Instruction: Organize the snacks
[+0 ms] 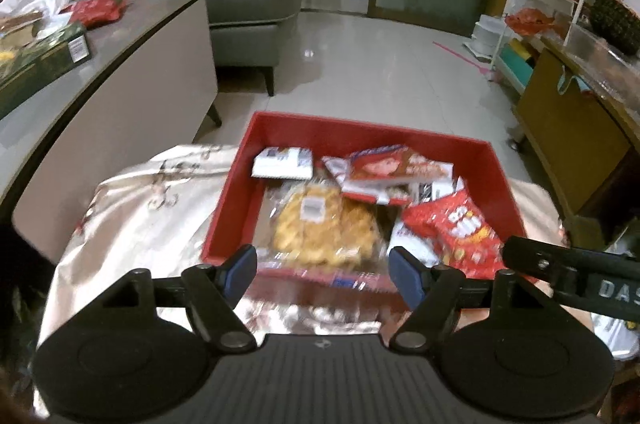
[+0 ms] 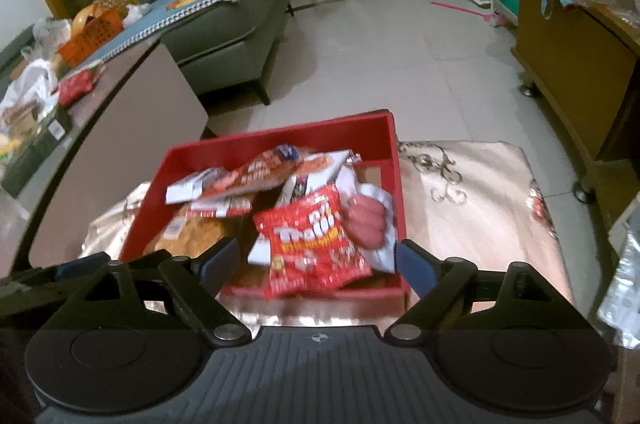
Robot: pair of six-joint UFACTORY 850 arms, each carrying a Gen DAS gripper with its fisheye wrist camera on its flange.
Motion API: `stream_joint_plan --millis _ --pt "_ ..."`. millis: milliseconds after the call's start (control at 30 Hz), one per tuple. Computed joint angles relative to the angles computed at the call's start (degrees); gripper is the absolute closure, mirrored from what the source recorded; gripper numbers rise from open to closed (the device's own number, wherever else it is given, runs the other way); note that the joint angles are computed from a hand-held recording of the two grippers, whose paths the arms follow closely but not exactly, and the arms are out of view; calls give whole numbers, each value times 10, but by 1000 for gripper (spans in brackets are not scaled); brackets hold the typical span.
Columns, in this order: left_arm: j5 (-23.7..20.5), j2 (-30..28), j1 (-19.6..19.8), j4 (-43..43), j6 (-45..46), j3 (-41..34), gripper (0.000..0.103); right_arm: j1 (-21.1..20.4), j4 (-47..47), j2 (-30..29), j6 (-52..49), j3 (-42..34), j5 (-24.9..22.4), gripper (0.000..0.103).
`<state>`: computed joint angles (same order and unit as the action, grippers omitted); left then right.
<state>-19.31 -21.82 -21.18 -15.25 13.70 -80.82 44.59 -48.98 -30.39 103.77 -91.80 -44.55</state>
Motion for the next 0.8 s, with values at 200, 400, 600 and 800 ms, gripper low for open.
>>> stream_joint_plan --millis 200,400,600,800 --pt "6 39 10 -23 29 51 37 26 8 5 -2 3 -28 7" --pt "13 81 13 -51 68 105 37 43 37 2 -19 1 -38 7" --pt "14 120 14 -84 107 151 31 63 44 9 -10 12 -48 6" --pt "16 147 16 -103 134 184 30 84 42 23 3 31 -59 4"
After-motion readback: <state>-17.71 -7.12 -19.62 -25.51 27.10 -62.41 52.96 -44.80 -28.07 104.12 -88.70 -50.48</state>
